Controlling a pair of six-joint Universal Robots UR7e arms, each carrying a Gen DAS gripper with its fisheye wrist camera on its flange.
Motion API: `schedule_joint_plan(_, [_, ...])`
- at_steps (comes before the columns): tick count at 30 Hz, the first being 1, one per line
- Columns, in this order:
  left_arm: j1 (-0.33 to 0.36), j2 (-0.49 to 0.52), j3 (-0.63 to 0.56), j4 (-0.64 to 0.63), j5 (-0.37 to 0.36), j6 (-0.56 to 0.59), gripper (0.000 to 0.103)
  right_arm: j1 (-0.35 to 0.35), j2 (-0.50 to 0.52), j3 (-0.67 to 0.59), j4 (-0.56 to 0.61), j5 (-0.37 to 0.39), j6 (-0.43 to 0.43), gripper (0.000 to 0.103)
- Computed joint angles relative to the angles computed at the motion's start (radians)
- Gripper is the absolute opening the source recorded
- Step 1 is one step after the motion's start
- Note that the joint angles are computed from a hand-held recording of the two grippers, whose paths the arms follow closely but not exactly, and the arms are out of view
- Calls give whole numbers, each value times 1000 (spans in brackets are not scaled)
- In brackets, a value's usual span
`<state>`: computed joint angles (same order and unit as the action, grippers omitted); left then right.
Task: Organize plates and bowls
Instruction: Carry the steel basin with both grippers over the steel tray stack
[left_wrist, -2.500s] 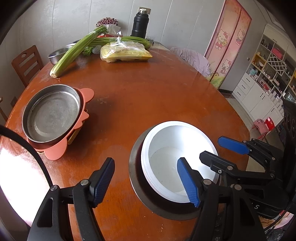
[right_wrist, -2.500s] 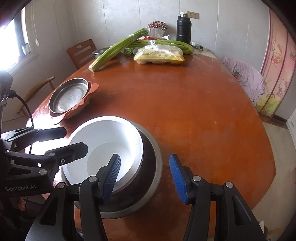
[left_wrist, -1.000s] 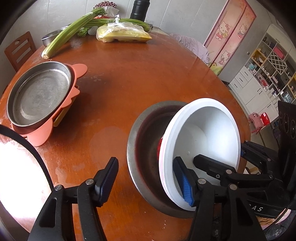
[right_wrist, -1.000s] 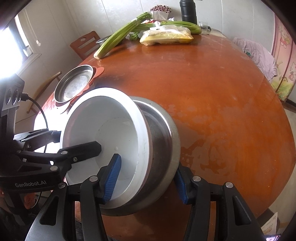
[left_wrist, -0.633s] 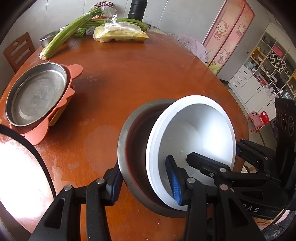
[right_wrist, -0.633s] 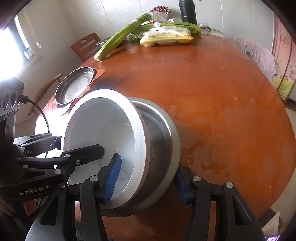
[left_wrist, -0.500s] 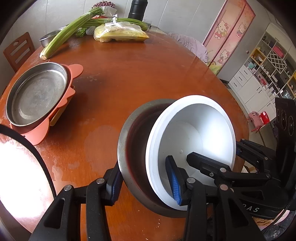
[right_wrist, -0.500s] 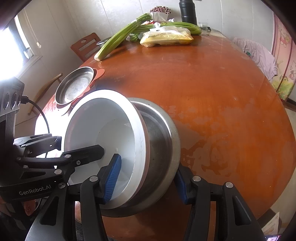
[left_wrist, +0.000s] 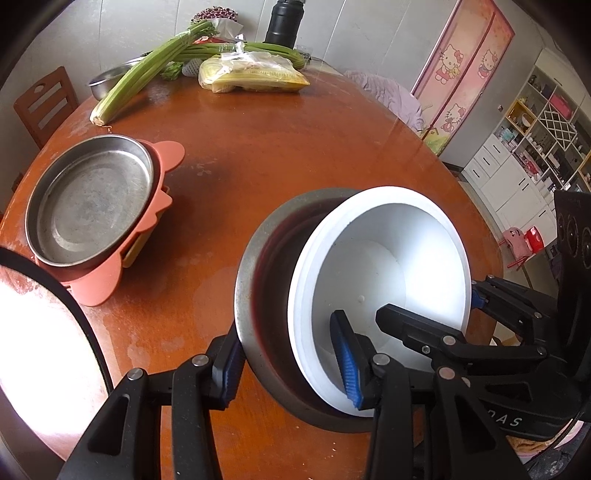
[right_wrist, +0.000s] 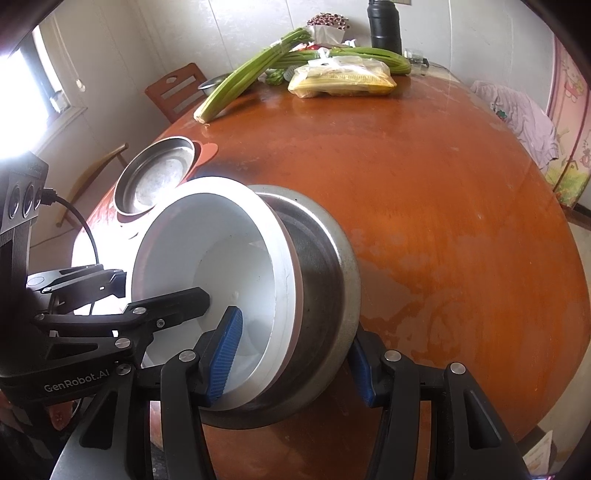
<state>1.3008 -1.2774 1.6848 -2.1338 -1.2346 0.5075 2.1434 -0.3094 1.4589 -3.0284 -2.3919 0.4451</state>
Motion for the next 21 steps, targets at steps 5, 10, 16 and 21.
schedule_joint_plan(5, [3,6,-26,9,-4,-3,43,1,6,-33,25,2,-10,56])
schedule_joint_plan(10, [6,18,-62,22,-8,-6,43,3,15,-74,56,-1,-22,56])
schedule_joint_plan(16, [11,35,-112,32,-17,-7,43,6,32,-138,97,-8,-46,56])
schedule_joint_plan(21, [16,48,-152,45,-17,-4,43,8,53,-197,129,-15,-71,56])
